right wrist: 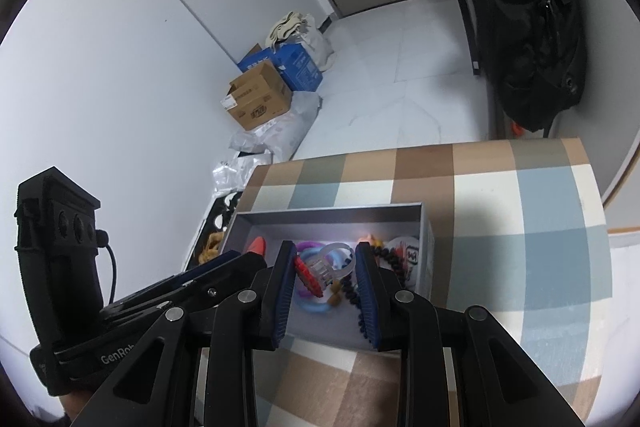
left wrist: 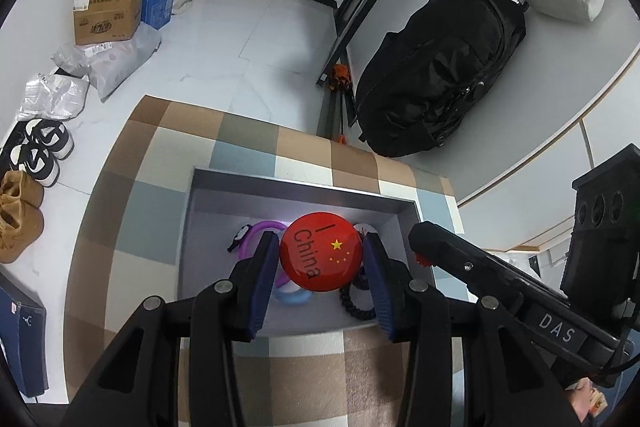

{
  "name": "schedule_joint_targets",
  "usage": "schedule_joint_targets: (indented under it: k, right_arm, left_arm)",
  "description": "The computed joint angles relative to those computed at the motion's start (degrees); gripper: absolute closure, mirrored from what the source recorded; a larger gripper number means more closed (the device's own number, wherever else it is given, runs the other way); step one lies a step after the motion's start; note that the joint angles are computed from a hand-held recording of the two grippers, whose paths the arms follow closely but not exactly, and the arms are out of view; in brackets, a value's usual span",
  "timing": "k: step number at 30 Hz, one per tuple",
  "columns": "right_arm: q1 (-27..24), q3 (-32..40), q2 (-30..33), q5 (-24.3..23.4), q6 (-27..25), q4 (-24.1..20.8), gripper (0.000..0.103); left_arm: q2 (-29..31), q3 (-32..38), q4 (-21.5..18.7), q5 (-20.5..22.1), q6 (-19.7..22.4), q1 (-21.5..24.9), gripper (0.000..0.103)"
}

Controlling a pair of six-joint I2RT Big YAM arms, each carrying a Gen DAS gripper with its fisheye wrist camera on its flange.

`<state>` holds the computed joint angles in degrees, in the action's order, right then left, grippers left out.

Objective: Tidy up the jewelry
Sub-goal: 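Carry the badge and clear ring into the silver box and release both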

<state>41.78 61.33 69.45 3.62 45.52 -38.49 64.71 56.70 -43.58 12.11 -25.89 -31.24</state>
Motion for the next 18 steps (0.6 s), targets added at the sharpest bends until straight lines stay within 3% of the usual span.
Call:
schedule_joint_targets:
  k: [18]
  right_arm:
    - [-3.09, -0.68, 1.29, -4.53, 0.28, 0.81, 0.072]
  left_arm:
    - [3.64, 1.05, 0.37, 0.25, -0.33, 0.82, 0.065]
